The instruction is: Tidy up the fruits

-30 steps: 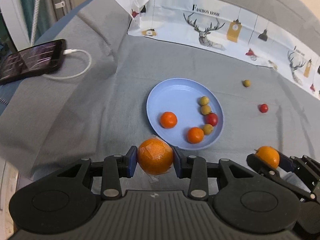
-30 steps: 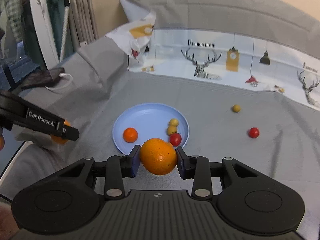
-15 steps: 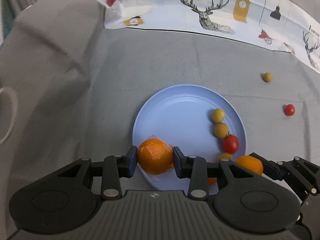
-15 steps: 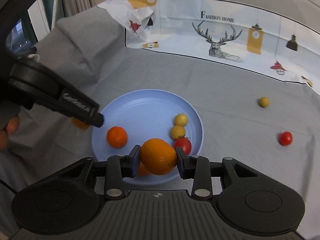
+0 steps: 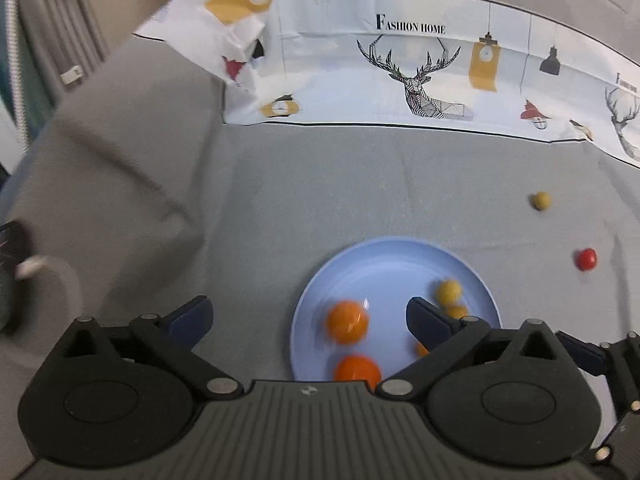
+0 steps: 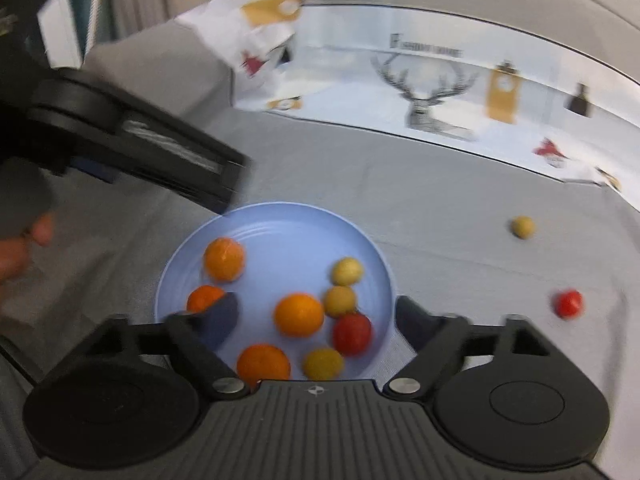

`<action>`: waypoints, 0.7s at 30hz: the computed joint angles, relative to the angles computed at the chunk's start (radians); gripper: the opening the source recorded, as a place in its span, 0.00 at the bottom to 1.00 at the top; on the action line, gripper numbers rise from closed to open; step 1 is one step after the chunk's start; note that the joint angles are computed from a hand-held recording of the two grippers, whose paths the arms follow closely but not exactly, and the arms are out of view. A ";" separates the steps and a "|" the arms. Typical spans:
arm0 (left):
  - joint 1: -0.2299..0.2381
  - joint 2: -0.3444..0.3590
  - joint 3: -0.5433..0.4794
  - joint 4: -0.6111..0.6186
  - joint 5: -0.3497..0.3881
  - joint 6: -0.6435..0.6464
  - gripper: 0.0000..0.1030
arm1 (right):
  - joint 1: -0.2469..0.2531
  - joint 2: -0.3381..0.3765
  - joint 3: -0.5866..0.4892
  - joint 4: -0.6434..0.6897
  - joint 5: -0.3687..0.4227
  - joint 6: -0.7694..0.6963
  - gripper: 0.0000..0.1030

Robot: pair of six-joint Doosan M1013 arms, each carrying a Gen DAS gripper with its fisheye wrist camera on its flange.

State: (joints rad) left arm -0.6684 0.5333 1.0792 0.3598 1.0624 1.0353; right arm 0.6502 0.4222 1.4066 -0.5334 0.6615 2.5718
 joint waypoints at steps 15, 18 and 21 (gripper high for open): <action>-0.084 -0.222 0.261 0.091 0.113 -0.243 1.00 | 0.130 -0.176 0.140 -0.176 0.086 0.161 0.95; -0.099 -0.258 0.296 0.110 0.084 -0.277 1.00 | 0.158 -0.199 0.159 -0.271 0.105 0.246 0.96; -0.115 -0.287 0.318 0.140 0.060 -0.305 1.00 | 0.181 -0.217 0.175 -0.345 0.119 0.307 0.96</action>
State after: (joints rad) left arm -0.7833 0.2462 1.3975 0.4999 1.1223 0.7298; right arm 0.8307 0.2048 1.5816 -0.8788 0.7809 2.8784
